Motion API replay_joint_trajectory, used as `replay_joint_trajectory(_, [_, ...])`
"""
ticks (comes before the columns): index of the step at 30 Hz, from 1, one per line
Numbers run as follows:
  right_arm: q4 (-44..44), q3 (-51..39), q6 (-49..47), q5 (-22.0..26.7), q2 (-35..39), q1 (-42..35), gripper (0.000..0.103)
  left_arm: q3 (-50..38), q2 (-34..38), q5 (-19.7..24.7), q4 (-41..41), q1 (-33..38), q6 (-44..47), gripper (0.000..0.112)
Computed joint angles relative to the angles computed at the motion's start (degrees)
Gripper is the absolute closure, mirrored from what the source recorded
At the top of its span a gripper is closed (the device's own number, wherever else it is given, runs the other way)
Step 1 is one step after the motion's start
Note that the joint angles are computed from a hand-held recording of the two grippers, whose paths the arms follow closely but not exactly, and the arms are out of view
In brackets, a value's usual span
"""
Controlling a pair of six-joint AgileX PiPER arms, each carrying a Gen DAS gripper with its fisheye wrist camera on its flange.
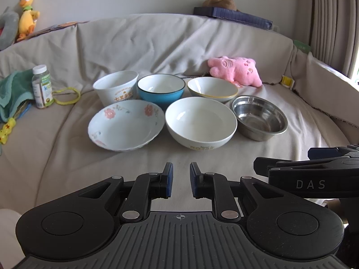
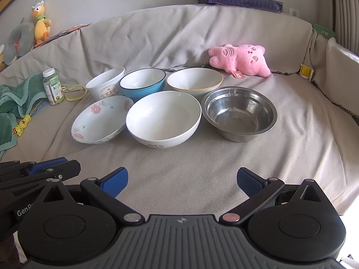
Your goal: Organize plates and bowls
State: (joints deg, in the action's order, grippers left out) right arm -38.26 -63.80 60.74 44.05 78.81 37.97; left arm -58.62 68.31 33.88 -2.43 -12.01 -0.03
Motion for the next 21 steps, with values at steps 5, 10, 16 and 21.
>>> replay_joint_trajectory(5, [0.2, 0.0, -0.1, -0.1, 0.1, -0.1, 0.000, 0.0, 0.0, 0.1, -0.2, 0.0, 0.1, 0.093])
replay_joint_trajectory(10, [0.0, 0.0, 0.1, -0.2, 0.0, -0.1, 0.000, -0.4, 0.3, -0.1, -0.3, 0.2, 0.3, 0.093])
replay_joint_trajectory(16, [0.0, 0.2, 0.1, -0.3, -0.2, -0.1, 0.000, -0.7, 0.6, -0.2, -1.3, 0.9, 1.2, 0.093])
replay_joint_trajectory(21, [0.0, 0.2, 0.3, -0.3, 0.0, -0.1, 0.000, -1.2, 1.2, -0.1, -3.5, 2.2, 3.0, 0.093])
